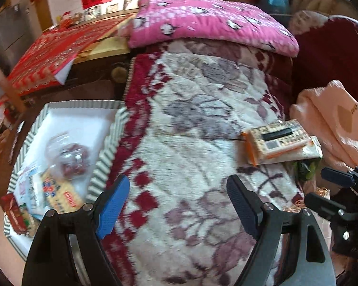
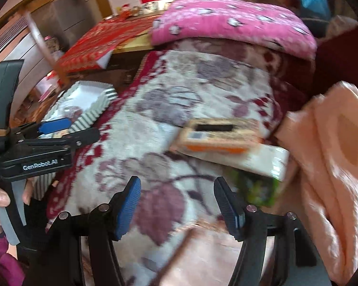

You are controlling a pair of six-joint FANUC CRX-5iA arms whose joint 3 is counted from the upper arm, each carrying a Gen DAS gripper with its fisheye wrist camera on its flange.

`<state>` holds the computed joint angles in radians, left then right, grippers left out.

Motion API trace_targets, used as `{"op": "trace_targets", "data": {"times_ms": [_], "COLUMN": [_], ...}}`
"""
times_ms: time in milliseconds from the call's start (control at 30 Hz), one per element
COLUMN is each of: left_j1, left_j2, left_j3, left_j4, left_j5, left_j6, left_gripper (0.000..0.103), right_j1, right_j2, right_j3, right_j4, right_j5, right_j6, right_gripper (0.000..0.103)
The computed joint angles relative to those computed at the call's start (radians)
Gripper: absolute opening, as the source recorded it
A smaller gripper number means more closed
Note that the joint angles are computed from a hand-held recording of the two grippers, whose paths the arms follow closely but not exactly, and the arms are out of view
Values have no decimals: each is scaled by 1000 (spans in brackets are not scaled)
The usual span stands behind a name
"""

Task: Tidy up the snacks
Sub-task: 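Move both tools back toward the orange-white box and green pack, then grasp the cracker box with left while right grasps the white bar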

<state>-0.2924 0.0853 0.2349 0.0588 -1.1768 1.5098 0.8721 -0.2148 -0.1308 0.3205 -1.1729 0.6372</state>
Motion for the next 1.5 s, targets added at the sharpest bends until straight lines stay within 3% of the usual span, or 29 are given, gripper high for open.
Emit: {"op": "trace_targets", "data": {"times_ms": [233, 500, 667, 733, 933, 1100, 1400, 1433, 1500], "left_j1": [-38, -38, -46, -45, -68, -85, -99, -99, -100], "left_j2": [61, 112, 194, 245, 347, 407, 512, 515, 491], "left_j3": [36, 0, 48, 87, 214, 288, 432, 434, 399], "left_j4": [38, 272, 405, 469, 481, 490, 454, 456, 439], "left_j5": [-10, 80, 40, -20, -144, -211, -308, -305, -254], "left_j6": [-27, -349, -602, -714, -872, -930, -874, -872, -871], "left_gripper": [83, 85, 87, 89, 90, 90, 89, 85, 62], "right_j1": [-49, -78, -94, -100, -127, -145, -166, -166, -166], "right_j2": [-43, -59, -71, -77, -90, -90, -93, -93, -92], "right_j3": [-43, -65, -79, -85, -103, -106, -113, -115, -115], "right_j4": [-16, -38, -47, -49, -62, -80, -94, -93, -92], "right_j5": [-14, 2, 10, 12, 21, 30, 48, 49, 50], "right_j6": [-22, -21, -24, -28, -38, -40, -42, -45, -48], "right_gripper": [68, 69, 70, 70, 71, 71, 71, 71, 71]}}
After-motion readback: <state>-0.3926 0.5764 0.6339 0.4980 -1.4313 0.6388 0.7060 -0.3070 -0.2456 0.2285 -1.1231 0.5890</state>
